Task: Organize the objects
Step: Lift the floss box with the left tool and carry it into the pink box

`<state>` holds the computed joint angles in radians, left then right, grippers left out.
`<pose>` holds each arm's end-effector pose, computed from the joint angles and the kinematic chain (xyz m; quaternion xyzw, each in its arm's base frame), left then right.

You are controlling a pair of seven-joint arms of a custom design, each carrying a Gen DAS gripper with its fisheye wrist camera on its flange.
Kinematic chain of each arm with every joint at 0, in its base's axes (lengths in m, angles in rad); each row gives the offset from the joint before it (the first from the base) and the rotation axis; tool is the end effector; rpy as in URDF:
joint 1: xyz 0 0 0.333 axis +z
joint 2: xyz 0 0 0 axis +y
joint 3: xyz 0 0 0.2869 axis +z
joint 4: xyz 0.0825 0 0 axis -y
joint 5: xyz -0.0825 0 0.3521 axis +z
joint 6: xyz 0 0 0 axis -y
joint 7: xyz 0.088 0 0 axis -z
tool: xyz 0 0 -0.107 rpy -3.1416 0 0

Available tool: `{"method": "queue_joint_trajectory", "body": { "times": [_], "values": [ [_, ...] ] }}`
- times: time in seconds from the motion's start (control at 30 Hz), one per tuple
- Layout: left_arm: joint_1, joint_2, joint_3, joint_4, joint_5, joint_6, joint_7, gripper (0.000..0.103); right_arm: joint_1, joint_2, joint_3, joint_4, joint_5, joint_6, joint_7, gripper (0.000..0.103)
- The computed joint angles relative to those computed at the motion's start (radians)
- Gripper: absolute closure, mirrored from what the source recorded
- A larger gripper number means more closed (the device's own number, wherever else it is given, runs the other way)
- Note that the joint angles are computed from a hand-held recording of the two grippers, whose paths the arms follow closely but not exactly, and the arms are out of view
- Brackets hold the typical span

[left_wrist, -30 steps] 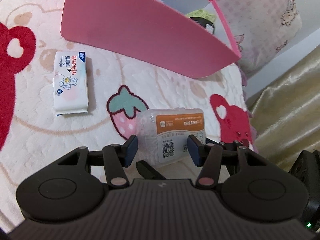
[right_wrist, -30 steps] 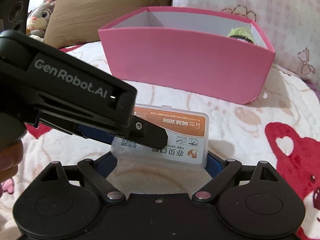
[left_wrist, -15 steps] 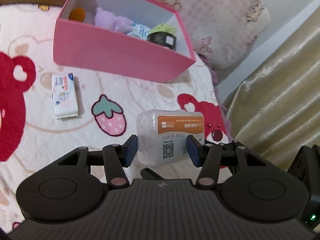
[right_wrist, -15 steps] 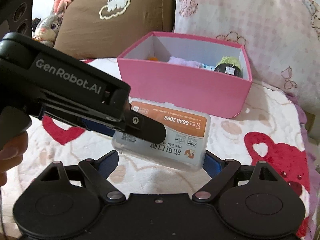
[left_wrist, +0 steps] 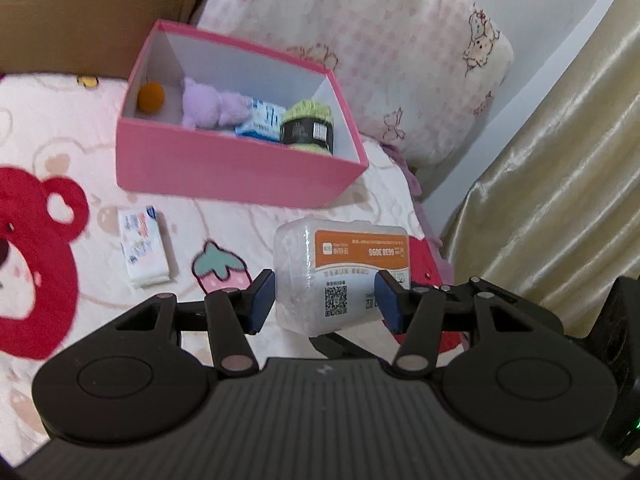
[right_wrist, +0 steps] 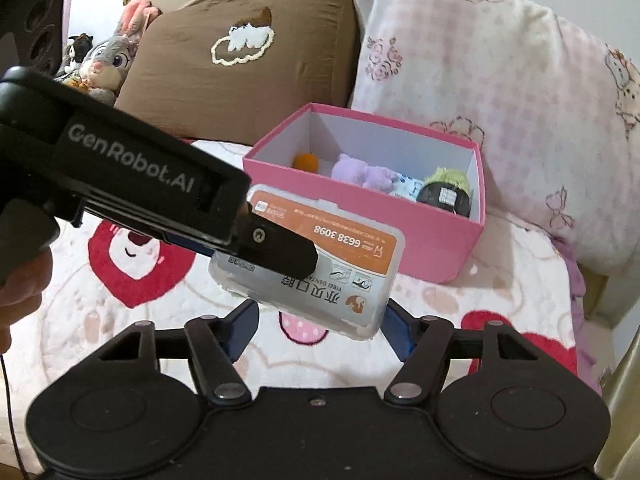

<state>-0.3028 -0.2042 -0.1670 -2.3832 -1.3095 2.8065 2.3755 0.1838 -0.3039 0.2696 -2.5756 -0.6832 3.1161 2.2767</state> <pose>0.4416 -0.1742 0.4333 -0.5897 0.6805 -0.4349 0.0007 0.3733 0.2455 0.4383 -0.7720 0.4859 -0.2513 0.3237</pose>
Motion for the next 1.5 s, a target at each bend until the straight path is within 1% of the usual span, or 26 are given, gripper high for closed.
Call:
{"method": "queue_joint_trajectory", "body": {
  "times": [0.1, 0.2, 0.27, 0.37, 0.4, 0.5, 0.53, 0.6, 0.67, 0.73, 0.77, 0.83, 0.9, 0.97, 1.03, 1.1, 1.17, 1.23, 1.33, 1.43, 1.5],
  "values": [
    [0.009, -0.015, 0.011, 0.006, 0.011, -0.006, -0.006, 0.05, 0.023, 0.005, -0.015, 0.031, 0.002, -0.022, -0.044, 0.039],
    [0.024, -0.017, 0.025, 0.027, 0.037, -0.036, -0.023, 0.05, 0.081, 0.016, -0.07, 0.054, 0.046, -0.023, -0.123, 0.04],
    [0.035, -0.014, 0.029, 0.045, 0.069, -0.052, -0.047, 0.05, 0.109, 0.025, -0.097, 0.07, 0.085, -0.023, -0.167, 0.041],
    [0.055, 0.007, 0.034, 0.091, 0.134, -0.083, -0.1, 0.05, 0.098, 0.05, -0.093, 0.101, 0.102, -0.008, -0.193, 0.041],
    [0.063, 0.019, 0.033, 0.111, 0.164, -0.089, -0.121, 0.05, 0.123, 0.062, -0.118, 0.115, 0.133, -0.01, -0.226, 0.042],
    [0.073, 0.046, 0.031, 0.148, 0.192, -0.081, -0.137, 0.049, 0.296, 0.091, -0.276, 0.141, 0.362, -0.015, -0.428, 0.045],
    [0.075, 0.055, 0.031, 0.16, 0.194, -0.083, -0.133, 0.049, 0.324, 0.099, -0.301, 0.149, 0.415, -0.012, -0.476, 0.045],
    [0.086, 0.078, 0.03, 0.192, 0.214, -0.096, -0.154, 0.049, 0.332, 0.112, -0.308, 0.167, 0.468, -0.014, -0.531, 0.047],
    [0.096, 0.103, 0.028, 0.227, 0.234, -0.11, -0.166, 0.049, 0.319, 0.125, -0.296, 0.188, 0.502, -0.021, -0.561, 0.047],
    [0.109, 0.135, 0.022, 0.273, 0.276, -0.125, -0.202, 0.049, 0.32, 0.145, -0.298, 0.219, 0.553, -0.033, -0.612, 0.048],
    [0.115, 0.152, 0.018, 0.298, 0.296, -0.13, -0.217, 0.049, 0.31, 0.157, -0.291, 0.238, 0.566, -0.039, -0.626, 0.048],
    [0.129, 0.195, 0.011, 0.358, 0.361, -0.15, -0.279, 0.049, 0.299, 0.187, -0.284, 0.283, 0.605, -0.06, -0.669, 0.048],
    [0.143, 0.249, 0.004, 0.43, 0.417, -0.168, -0.328, 0.049, 0.293, 0.225, -0.284, 0.339, 0.672, -0.088, -0.726, 0.048],
    [0.156, 0.307, -0.005, 0.502, 0.472, -0.188, -0.384, 0.049, 0.286, 0.265, -0.282, 0.4, 0.765, -0.127, -0.811, 0.047],
    [0.166, 0.379, -0.013, 0.585, 0.528, -0.205, -0.447, 0.049, 0.263, 0.316, -0.27, 0.475, 0.866, -0.175, -0.89, 0.048],
    [0.176, 0.451, -0.023, 0.668, 0.584, -0.229, -0.489, 0.049, 0.227, 0.376, -0.253, 0.558, 0.912, -0.238, -0.922, 0.048],
    [0.189, 0.533, -0.034, 0.758, 0.624, -0.265, -0.531, 0.049, 0.196, 0.432, -0.237, 0.624, 0.897, -0.277, -0.915, 0.048],
    [0.196, 0.616, -0.037, 0.848, 0.669, -0.306, -0.599, 0.049, 0.169, 0.492, -0.222, 0.69, 0.874, -0.318, -0.899, 0.048],
    [0.188, 0.729, -0.032, 0.976, 0.774, -0.369, -0.681, 0.049, 0.131, 0.583, -0.197, 0.79, 0.853, -0.397, -0.861, 0.048],
    [0.177, 0.826, -0.029, 1.079, 0.847, -0.389, -0.755, 0.049, 0.105, 0.679, -0.177, 0.898, 0.822, -0.467, -0.794, 0.048],
    [0.171, 0.884, -0.027, 1.145, 0.889, -0.398, -0.795, 0.049, 0.079, 0.745, -0.153, 0.982, 0.837, -0.519, -0.759, 0.048]
  ]
}}
